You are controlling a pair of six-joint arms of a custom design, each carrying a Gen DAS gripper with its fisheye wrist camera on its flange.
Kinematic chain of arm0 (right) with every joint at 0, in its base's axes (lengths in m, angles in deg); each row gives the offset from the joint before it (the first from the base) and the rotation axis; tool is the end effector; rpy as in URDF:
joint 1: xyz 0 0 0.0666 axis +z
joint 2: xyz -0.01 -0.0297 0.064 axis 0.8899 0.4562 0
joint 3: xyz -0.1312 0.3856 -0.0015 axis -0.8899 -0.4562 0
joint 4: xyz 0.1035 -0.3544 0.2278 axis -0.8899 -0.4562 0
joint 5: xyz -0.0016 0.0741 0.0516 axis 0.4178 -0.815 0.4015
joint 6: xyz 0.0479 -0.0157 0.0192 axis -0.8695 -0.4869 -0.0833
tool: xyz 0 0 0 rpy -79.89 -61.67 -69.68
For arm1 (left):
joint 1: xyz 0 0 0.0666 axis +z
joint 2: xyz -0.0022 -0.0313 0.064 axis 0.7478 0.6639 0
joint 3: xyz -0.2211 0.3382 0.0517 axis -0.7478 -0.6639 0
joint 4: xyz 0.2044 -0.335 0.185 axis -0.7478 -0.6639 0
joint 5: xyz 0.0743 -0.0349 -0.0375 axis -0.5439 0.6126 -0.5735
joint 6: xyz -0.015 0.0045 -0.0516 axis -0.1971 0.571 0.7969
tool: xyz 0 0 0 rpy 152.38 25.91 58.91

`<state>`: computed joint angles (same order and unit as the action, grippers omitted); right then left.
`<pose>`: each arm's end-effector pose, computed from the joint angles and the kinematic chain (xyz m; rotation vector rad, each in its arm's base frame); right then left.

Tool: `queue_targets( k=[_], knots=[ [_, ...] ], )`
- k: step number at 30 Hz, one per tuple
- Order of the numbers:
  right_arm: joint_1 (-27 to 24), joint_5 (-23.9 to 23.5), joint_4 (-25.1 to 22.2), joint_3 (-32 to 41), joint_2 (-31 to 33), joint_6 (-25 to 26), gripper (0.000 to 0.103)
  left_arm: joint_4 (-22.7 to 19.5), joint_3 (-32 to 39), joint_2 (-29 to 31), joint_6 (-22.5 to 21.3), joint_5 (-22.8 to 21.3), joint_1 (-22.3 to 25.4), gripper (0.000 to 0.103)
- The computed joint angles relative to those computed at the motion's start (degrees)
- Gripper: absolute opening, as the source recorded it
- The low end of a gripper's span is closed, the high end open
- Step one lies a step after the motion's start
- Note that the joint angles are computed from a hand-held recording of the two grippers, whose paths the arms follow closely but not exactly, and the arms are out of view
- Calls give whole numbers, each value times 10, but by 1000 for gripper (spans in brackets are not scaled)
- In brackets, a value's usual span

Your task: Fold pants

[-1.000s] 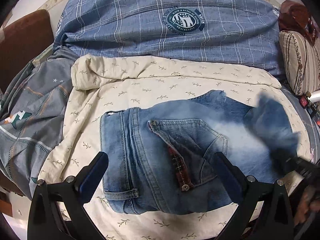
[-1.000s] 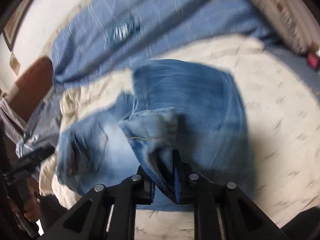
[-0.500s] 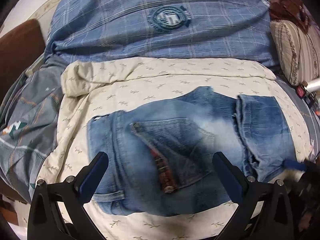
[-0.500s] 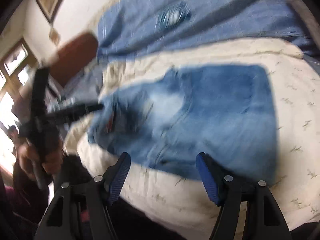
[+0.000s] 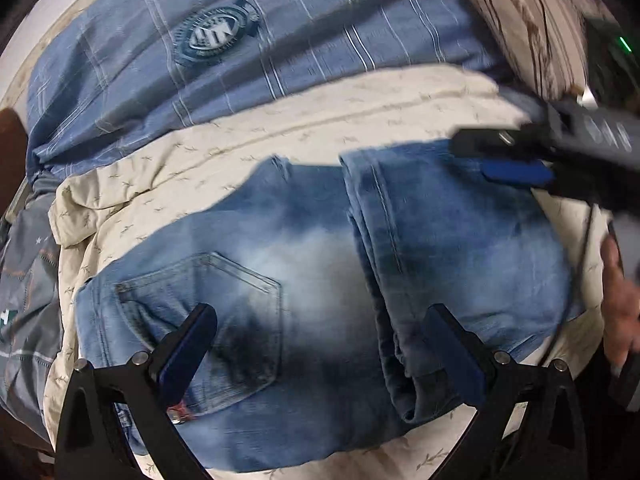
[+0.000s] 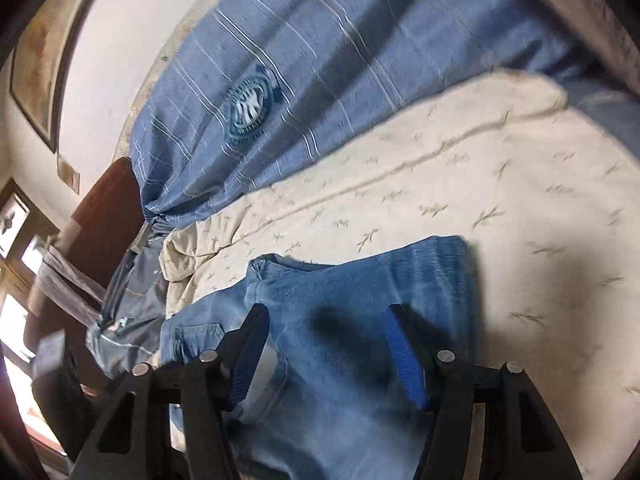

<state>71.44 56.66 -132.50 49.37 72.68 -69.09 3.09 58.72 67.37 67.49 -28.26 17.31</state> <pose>0.3947 0.0761 0.5097 0.1973 2.3649 0.9091 0.3287 -0.1880 0.5497 0.4837 2.5293 0.1064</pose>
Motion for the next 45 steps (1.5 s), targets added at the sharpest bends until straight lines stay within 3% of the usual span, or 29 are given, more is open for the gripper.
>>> queue_targets(
  k=[5, 11, 14, 22, 29, 33, 37, 45],
  knots=[
    [-8, -25, -18, -1, 39, -12, 59, -19, -17, 8, 4, 8, 1, 103],
    [-18, -56, 46, -37, 21, 1, 59, -14, -23, 4, 9, 10, -2, 103],
    [-31, -82, 87, -61, 3, -20, 60, -17, -16, 3, 15, 16, 2, 103],
    [-2, -63, 136, -76, -41, 1, 61, -14, -33, -55, 5, -21, 37, 103],
    [52, 26, 63, -49, -13, 47, 62, -11, -33, -66, 3, -38, 122, 103],
    [57, 42, 53, -44, -4, 46, 62, -17, -41, -53, 12, -43, 158, 103],
    [64, 60, 46, -40, -2, 57, 62, -13, -49, -52, 16, -6, 182, 103],
    [70, 69, 32, -42, -36, 38, 62, -9, -54, -61, 11, 0, 181, 103]
  ],
)
